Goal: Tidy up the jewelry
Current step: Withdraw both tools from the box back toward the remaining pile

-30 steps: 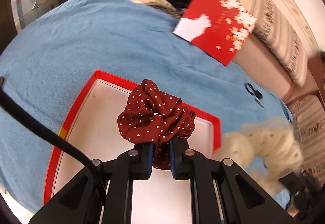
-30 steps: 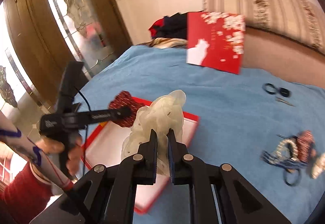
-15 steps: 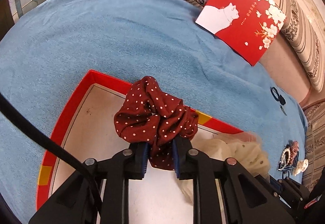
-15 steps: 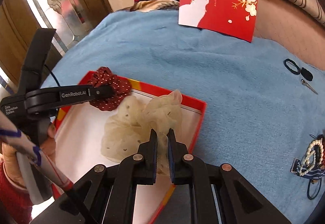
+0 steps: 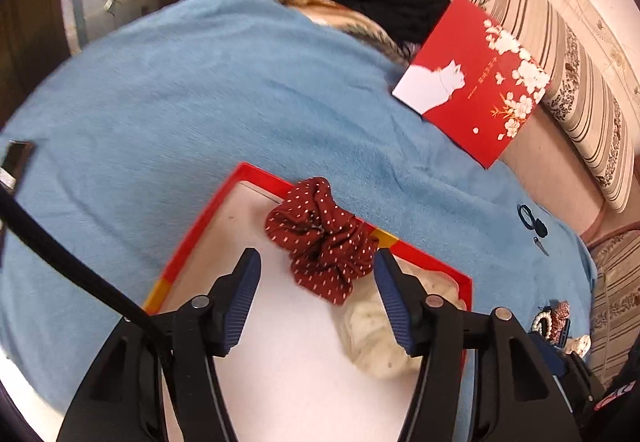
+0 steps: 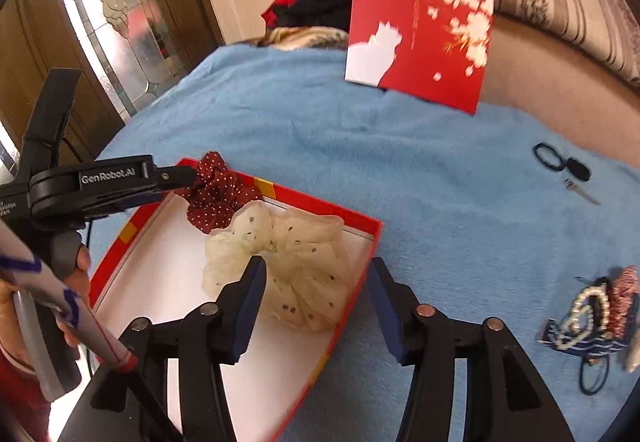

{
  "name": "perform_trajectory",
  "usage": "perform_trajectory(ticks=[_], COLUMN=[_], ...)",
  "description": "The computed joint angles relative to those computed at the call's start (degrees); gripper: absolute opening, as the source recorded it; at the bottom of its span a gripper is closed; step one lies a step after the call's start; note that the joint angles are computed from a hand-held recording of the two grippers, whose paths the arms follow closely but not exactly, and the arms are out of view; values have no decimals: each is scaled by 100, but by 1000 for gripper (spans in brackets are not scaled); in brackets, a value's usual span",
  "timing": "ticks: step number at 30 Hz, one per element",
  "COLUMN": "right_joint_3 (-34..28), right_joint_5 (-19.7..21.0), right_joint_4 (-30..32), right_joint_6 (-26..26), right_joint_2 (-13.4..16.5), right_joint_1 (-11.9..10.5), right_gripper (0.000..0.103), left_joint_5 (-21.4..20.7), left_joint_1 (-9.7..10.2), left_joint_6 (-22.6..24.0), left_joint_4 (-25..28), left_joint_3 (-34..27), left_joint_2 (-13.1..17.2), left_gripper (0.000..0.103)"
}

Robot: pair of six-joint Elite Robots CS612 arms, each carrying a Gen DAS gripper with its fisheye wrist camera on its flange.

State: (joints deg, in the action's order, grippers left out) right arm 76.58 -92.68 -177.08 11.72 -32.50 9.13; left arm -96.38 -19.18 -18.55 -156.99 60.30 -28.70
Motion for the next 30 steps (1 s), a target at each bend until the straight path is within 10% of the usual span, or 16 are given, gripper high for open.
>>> perform_trajectory(ticks=[8,30], right_joint_3=[1301,3999], right_joint_5=[-107,-1096], right_joint_4=[-642,-2166], right_joint_6=[136,1279], right_joint_2=[-593,-1590], right_joint_1=[-117,-854], right_gripper=[59,60], left_joint_5=[727,622], left_joint_1=[-221,-1044], left_joint_6=[418,1211], left_joint_4=[-812,-1361], left_joint_3=[1248,2629], left_joint_2=[-699,-1442], left_gripper=[62,63])
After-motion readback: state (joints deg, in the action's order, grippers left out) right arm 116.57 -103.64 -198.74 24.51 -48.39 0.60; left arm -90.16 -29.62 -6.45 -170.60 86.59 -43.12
